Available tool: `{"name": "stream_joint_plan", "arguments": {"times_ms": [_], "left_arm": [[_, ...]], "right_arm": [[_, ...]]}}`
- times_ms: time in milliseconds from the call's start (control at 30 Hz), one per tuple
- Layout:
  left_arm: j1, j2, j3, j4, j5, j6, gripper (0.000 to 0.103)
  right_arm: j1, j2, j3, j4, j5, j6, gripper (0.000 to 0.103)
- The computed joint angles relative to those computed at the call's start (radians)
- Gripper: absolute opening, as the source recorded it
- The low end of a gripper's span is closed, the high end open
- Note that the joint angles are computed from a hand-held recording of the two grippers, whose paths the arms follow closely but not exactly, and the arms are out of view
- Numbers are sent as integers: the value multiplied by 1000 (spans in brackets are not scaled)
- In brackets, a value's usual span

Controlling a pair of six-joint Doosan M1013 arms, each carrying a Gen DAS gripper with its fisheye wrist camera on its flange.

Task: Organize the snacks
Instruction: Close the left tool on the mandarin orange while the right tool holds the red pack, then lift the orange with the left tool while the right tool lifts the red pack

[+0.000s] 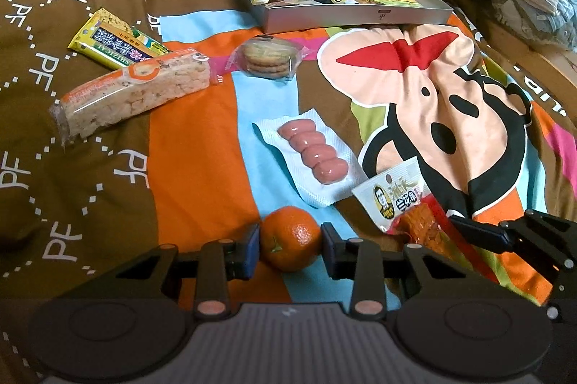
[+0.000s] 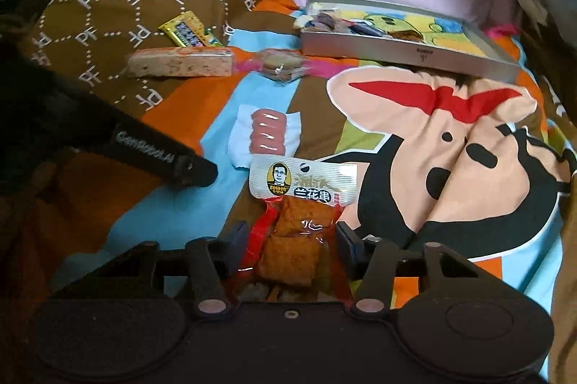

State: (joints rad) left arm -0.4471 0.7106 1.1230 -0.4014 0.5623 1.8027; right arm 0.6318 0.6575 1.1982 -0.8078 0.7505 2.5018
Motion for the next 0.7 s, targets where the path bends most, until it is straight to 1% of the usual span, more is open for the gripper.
{"name": "stream_joint_plan", "arguments": {"times_ms": [67,100,133,167,233,267,300,400,433,467,500,600,700], "left_arm": [[0,1,-1,-1,1,1,39],[0,0,0,0,0,1,39],[0,0,0,1,0,2,39],[-1,0,1,2,-1,2,39],[-2,-1,3,5,-5,1,39],[-2,-2,5,4,-6,2,39],[-2,-2,5,3,-7,3,39],[-1,-4,7,-1,-10,4,39],[-1,-3,7,-2,-10,4,39],[-1,-4,8,-2,-11,4,39],[-1,-4,8,-3,-13,5,39],[-2,-6,11,-6,-15,8,39],[-3,-9,14,-7,-17,9,39]], "right_arm": [[-5,3,-10,41,7,-36,54],[-11,11,-27,89,21,-83,57],[-16,16,-41,119,31,-97,62],[-26,22,-57,172,43,-99,65],[-47,24,-68,272,35,-70,66],[-54,22,-64,290,17,-44,65],[-55,20,-58,282,6,-24,65],[-40,14,-34,192,-14,39,62],[-34,9,-21,150,-24,67,58],[-31,3,-10,116,-37,82,47],[-26,0,-7,90,-39,78,47],[-20,3,-13,85,-22,32,47],[-25,-3,-10,111,-27,57,46]]}}
